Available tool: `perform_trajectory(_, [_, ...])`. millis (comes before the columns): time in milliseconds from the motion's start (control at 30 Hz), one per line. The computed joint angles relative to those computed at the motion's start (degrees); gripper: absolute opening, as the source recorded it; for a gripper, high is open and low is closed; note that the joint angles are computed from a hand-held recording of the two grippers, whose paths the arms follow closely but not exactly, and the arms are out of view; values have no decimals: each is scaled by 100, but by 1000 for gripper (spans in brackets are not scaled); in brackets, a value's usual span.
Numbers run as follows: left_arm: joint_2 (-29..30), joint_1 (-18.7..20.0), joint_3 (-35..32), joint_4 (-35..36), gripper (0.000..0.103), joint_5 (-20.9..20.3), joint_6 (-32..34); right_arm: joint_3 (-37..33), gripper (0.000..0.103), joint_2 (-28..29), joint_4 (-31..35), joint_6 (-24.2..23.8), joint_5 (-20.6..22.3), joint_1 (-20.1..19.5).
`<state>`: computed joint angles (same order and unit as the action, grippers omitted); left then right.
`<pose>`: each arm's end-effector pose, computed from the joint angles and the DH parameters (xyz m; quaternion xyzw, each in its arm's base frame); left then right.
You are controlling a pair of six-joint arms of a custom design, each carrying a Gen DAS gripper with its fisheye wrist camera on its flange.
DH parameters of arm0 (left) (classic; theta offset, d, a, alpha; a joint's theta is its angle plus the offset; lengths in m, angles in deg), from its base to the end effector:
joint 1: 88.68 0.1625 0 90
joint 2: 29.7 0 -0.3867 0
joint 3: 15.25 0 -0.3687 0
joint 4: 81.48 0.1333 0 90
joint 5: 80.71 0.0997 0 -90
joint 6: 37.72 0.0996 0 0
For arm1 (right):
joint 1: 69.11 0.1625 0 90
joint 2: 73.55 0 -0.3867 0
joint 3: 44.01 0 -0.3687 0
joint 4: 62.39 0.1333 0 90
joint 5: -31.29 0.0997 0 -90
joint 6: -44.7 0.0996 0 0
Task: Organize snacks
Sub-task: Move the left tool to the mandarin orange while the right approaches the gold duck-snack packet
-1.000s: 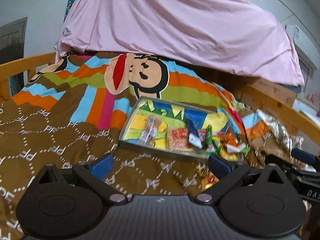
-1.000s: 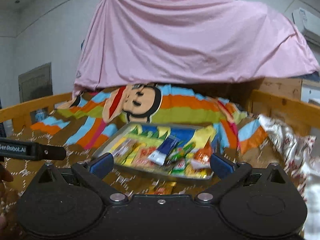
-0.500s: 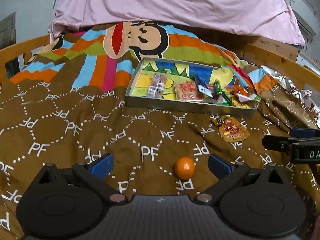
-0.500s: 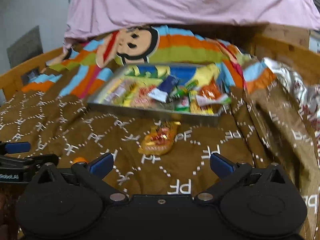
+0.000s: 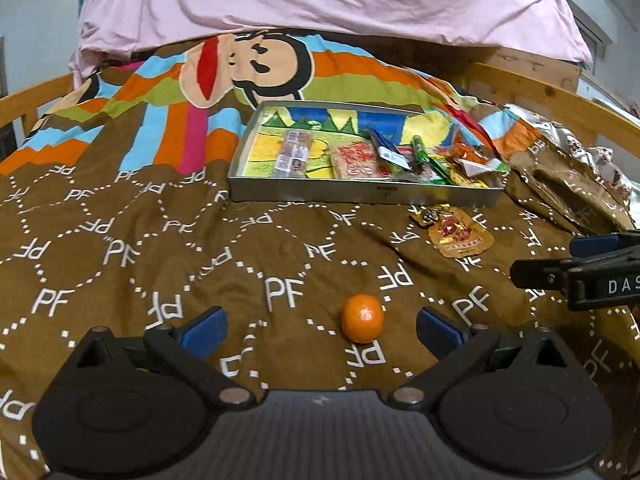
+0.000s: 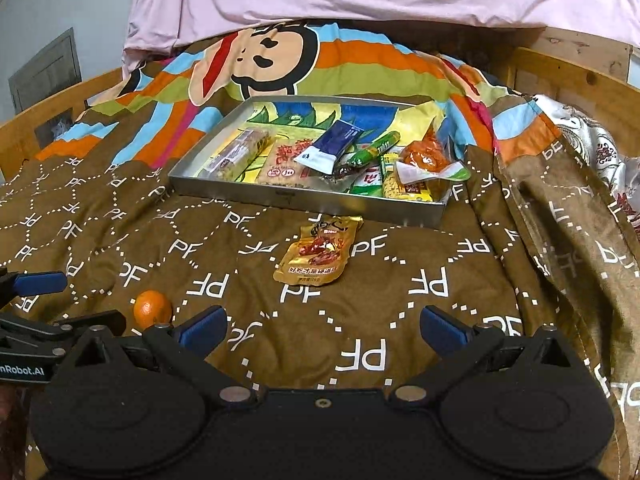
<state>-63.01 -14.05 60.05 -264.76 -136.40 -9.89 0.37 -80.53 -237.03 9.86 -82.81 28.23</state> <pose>-0.0092 -0.7481 0.1546 0.1984 0.8479 -0.3822 0.3092 0.1955 -0.7927 -0.0030 0.2444 -0.8661 0.3351 0.2789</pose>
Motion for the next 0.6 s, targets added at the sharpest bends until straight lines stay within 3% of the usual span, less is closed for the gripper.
perform_trajectory(600, [185, 143, -308, 586, 103, -459, 377, -515, 102, 270, 331, -14, -181, 6])
